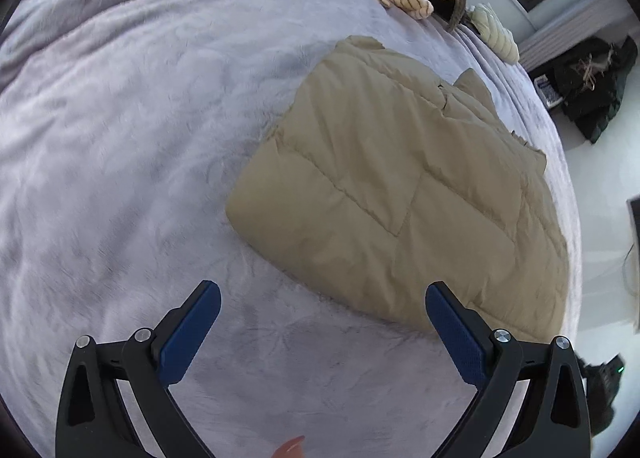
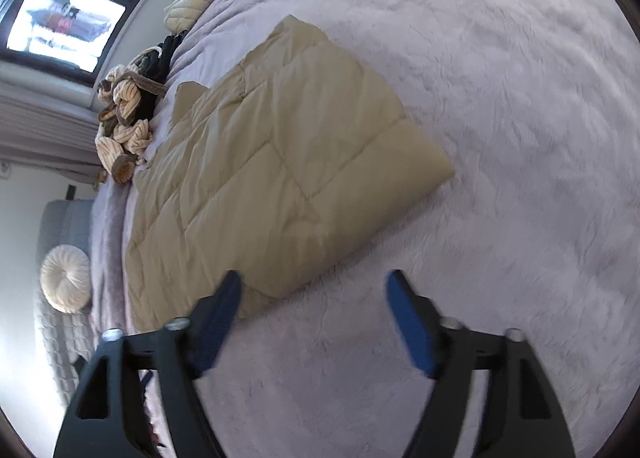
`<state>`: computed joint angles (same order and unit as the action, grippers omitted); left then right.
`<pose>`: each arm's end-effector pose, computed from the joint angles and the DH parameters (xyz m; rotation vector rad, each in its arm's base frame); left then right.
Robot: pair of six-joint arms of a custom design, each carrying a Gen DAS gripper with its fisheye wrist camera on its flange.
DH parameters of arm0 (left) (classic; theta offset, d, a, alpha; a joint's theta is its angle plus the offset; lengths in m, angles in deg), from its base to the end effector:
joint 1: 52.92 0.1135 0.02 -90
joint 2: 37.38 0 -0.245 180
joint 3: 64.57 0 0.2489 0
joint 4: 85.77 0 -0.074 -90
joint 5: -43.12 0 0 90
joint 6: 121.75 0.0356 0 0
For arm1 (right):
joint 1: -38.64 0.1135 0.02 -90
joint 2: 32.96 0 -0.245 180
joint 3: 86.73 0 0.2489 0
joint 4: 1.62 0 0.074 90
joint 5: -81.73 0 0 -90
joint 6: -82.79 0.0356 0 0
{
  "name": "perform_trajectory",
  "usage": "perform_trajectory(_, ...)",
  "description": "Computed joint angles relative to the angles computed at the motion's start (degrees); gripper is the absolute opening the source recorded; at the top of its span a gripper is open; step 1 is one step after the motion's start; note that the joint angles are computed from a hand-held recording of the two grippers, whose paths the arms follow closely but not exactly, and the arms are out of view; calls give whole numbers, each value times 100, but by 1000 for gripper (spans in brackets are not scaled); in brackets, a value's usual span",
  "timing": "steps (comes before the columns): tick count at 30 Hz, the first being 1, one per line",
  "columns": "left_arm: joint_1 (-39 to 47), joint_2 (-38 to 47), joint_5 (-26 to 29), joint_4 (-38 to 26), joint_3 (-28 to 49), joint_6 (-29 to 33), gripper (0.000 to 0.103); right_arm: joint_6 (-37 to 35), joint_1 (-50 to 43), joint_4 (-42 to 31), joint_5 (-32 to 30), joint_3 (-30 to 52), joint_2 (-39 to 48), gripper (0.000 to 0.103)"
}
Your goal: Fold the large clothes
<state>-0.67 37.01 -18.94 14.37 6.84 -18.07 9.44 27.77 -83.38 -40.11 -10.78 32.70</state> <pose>0.1453 0.1604 0.2319 -0.8628 2.5946 -0.4776 0.1971 -0.0187 0.2823 0.5280 2.6922 0.8032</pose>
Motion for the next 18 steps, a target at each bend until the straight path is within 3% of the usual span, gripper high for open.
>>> perform_trajectory(3, 72, 71, 239, 106, -162, -63, 102, 164, -50, 175, -439, -281, -8, 91)
perform_trajectory(5, 95, 272, 440, 156, -202, -118, 102, 358, -54, 386, -702, -494, -3, 103)
perform_trajectory(14, 54, 1119, 807, 642, -301, -400, 102, 1138, 258, 1669, -1469, -1173, 326, 103)
perform_trajectory(18, -140, 1414, 1272, 972, -258, -717, 102, 1665, 360, 2539, -1658, -1352, 611, 103)
